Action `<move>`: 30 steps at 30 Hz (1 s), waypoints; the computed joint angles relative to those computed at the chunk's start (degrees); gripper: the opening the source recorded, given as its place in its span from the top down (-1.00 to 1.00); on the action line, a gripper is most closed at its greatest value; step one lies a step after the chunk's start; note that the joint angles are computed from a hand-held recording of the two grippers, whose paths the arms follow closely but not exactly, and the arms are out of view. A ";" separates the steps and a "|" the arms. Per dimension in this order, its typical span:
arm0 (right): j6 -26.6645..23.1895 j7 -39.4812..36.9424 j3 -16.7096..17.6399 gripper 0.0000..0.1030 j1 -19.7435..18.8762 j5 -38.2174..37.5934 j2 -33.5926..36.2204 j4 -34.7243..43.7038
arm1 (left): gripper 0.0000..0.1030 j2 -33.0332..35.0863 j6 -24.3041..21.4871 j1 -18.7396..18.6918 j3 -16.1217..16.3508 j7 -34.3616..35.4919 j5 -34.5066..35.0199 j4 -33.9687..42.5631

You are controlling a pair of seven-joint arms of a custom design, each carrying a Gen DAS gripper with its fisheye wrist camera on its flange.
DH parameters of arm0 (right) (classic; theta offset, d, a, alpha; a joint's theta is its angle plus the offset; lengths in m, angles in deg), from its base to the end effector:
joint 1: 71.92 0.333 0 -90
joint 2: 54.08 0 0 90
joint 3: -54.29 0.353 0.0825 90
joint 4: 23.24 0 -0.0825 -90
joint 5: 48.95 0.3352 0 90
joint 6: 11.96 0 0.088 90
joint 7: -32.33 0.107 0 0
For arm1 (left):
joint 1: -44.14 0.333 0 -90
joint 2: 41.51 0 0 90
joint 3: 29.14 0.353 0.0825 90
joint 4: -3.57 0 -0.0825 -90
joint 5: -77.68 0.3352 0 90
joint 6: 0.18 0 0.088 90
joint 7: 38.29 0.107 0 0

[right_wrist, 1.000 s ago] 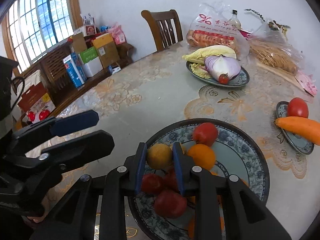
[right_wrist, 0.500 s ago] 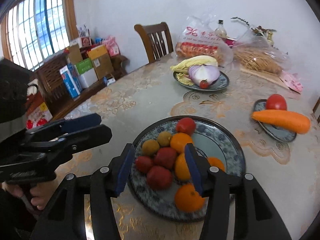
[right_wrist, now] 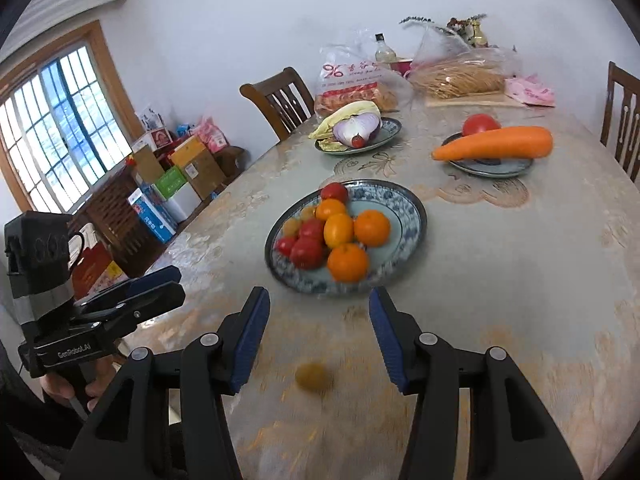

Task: Organize fruits
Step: 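Move both open tools back to the two small yellow pears on the table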

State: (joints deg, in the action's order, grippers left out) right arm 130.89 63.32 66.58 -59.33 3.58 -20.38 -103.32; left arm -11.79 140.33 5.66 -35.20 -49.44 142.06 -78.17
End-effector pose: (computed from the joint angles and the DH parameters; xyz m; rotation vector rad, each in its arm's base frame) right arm 0.6819 0.2644 0.4748 -2.0309 0.8514 -0.0228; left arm 0.5244 -0.4895 0.5036 -1.9230 1.4274 -1.0429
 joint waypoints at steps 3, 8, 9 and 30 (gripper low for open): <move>1.33 -4.16 1.05 -0.03 -1.30 3.11 -3.78 -5.50 | -0.15 -0.05 -3.83 -2.41 -0.30 0.94 0.44 1.62; 1.93 -13.69 1.62 -0.03 -3.03 11.90 -10.09 -13.31 | -0.23 0.11 -9.70 -5.59 -0.52 1.83 1.64 4.10; 1.91 -15.67 1.40 -0.03 -3.17 13.71 -11.44 -14.90 | -0.23 0.23 -10.48 -6.09 -0.62 1.78 1.81 4.48; 15.21 -17.58 -2.42 -0.03 3.23 13.48 -12.14 -22.05 | -0.23 3.32 -12.15 -5.25 -2.26 1.62 -6.84 4.22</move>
State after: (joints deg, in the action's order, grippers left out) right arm 146.09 45.74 64.15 -56.10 17.06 -32.51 -125.37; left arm -8.47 128.18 0.41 -37.45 -47.82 135.23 -73.95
